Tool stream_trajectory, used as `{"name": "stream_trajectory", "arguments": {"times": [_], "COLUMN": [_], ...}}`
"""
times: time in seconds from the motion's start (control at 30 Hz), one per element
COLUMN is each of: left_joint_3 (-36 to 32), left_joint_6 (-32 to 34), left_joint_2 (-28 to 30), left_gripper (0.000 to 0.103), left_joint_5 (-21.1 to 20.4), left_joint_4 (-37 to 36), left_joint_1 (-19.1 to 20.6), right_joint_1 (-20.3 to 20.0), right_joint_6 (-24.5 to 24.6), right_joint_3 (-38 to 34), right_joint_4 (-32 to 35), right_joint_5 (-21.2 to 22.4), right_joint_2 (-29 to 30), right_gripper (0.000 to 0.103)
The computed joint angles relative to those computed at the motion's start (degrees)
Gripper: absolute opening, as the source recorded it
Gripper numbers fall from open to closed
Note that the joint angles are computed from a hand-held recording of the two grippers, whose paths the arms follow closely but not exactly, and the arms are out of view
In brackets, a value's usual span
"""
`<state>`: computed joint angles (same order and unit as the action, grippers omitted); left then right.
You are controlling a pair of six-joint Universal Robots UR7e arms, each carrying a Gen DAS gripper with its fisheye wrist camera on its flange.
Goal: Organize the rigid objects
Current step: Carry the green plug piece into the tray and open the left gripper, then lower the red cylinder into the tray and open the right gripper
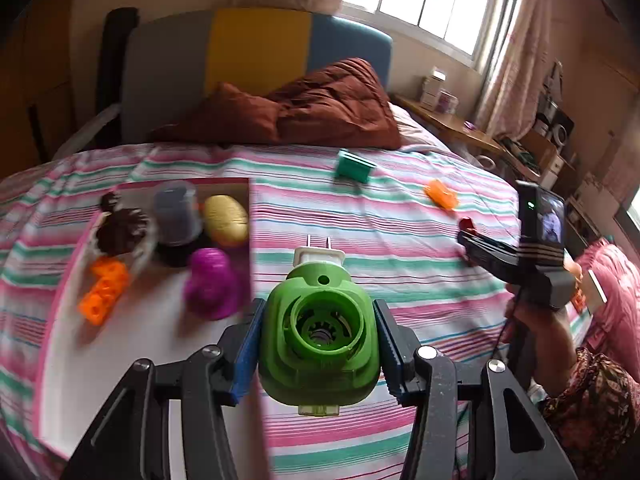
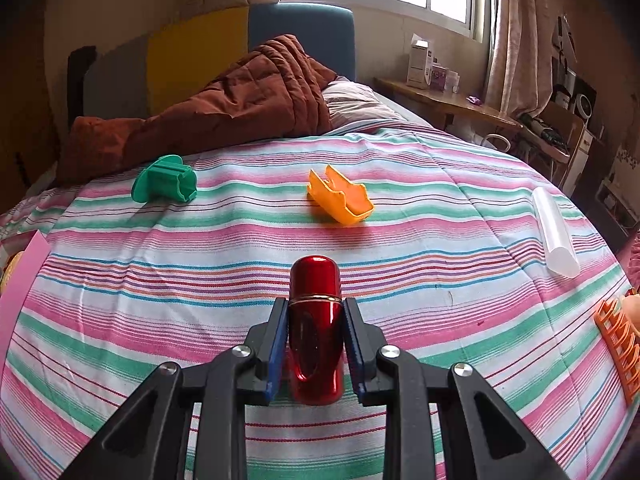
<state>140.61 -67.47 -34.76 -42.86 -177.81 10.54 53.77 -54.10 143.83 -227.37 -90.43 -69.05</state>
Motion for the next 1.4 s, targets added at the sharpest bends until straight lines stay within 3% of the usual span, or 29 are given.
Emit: {"name": "stream_trajectory", "arguments": {"times": [0.23,0.53,0.73,0.77,0.8,0.9,0.97,1.07,1.23,1.4], "left_joint_3": [7.9,12.0,14.0,14.5,14.7,16.5,16.0,16.5,15.3,13.9], "left_joint_6": [-9.4,-11.0,-18.8,-20.4,-23.0,-27.4,-32.1,-36.8,-40.9,-41.6], "left_joint_2": [-6.2,-9.0,-13.3,-14.0,-15.1,-16.5,-17.8,-18.1,-18.8,-18.8], "left_gripper": [0.052,0.052,0.055,0.058,0.069,0.08,0.085,0.091,0.101,0.101], "left_joint_5": [-0.2,-1.1,-0.1,0.0,0.1,-0.1,0.1,0.6,0.7,-0.6], "left_joint_4": [5.0,7.3,17.3,18.7,21.5,21.9,27.9,29.4,32.5,35.4], "left_joint_1": [1.7,6.2,3.1,2.4,1.5,-2.0,-4.7,-8.1,-9.7,-10.1], "right_joint_1": [-1.2,-2.0,-1.7,-1.8,-1.9,-1.9,-1.6,-0.8,3.1,7.5], "right_joint_6": [-0.2,-1.9,-3.1,-3.1,-3.1,-3.2,-3.2,-2.4,-1.4,-0.2], "right_joint_3": [1.7,4.2,6.0,6.6,7.1,9.4,11.0,13.2,15.6,16.9], "right_joint_4": [0.1,-2.9,-3.4,-3.0,-2.4,-0.5,1.2,7.0,16.0,23.0], "right_joint_5": [3.0,5.2,5.1,5.3,5.6,6.4,6.8,7.9,7.2,6.4], "right_joint_2": [-1.7,-2.1,-2.8,-3.2,-3.7,-5.2,-6.2,-9.3,-12.1,-12.5], "right_gripper": [0.026,0.026,0.026,0.026,0.026,0.026,0.026,0.026,0.026,0.026]}}
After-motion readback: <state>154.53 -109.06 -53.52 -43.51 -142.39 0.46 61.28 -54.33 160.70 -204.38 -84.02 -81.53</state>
